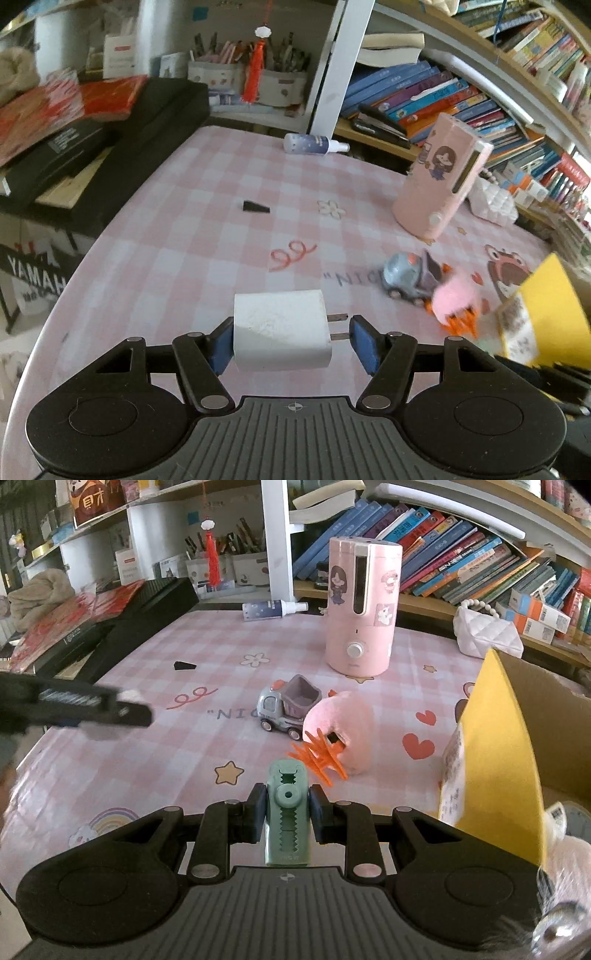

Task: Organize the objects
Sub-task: 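Carry the charger plug and green clip over the yellow box with both tools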

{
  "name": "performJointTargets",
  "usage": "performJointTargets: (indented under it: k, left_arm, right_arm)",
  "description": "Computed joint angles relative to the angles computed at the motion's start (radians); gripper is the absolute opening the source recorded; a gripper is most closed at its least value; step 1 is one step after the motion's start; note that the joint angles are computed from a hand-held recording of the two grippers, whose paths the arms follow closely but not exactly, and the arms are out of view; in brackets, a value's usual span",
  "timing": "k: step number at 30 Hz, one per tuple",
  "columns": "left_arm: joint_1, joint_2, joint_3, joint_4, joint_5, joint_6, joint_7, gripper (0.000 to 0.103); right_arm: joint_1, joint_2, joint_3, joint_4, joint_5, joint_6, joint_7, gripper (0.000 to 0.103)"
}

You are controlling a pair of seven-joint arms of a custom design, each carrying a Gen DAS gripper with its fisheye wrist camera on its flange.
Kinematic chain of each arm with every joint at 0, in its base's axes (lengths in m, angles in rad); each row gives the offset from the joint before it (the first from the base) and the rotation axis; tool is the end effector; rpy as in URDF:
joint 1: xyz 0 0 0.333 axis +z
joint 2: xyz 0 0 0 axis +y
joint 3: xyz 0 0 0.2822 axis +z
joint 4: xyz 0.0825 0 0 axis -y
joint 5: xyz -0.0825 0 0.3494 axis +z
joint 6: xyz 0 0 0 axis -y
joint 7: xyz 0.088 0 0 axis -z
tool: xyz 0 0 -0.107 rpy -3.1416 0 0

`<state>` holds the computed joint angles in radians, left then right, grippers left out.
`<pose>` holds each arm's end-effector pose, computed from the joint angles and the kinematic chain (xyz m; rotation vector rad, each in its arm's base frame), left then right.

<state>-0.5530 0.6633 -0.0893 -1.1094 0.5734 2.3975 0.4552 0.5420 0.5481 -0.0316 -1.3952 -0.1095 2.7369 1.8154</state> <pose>0.6012 -0.4170 0.4822 -2.0216 1.6368 -0.8881 0.6154 0.3557 0.4681 -1.9760 1.3677 -0.5092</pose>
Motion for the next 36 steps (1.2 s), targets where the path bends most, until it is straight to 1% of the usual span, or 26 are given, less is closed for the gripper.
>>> performJointTargets:
  k: [3, 6, 8, 12, 18, 26, 36]
  left_arm:
    - [-0.001, -0.094, -0.004, -0.135, 0.023, 0.05, -0.048, 0.065]
    - [0.003, -0.168, -0.017, -0.239, 0.054, 0.092, -0.089, 0.065]
    - [0.006, -0.204, -0.029, -0.291, 0.072, 0.113, -0.105, 0.065]
    - [0.017, -0.259, -0.053, -0.372, 0.097, 0.151, -0.132, 0.065]
    - [0.027, -0.347, -0.074, -0.492, 0.151, 0.205, -0.19, 0.065]
    - [0.047, -0.459, -0.12, -0.64, 0.206, 0.244, -0.268, 0.065]
    - [0.08, -0.598, -0.185, -0.806, 0.241, 0.273, -0.332, 0.065]
  right_arm:
    - [0.007, -0.039, -0.01, -0.039, -0.01, -0.014, 0.022, 0.023]
    - [0.014, -0.099, -0.015, -0.116, -0.035, 0.006, 0.049, 0.023]
    - [0.026, -0.145, -0.024, -0.177, -0.069, 0.023, 0.081, 0.023]
    - [0.045, -0.204, -0.034, -0.252, -0.145, 0.042, 0.172, 0.023]
    - [0.054, -0.289, -0.029, -0.353, -0.278, 0.065, 0.305, 0.023]
    - [0.033, -0.389, 0.032, -0.465, -0.431, 0.061, 0.463, 0.023]
    - [-0.02, -0.524, 0.137, -0.613, -0.579, 0.048, 0.651, 0.023]
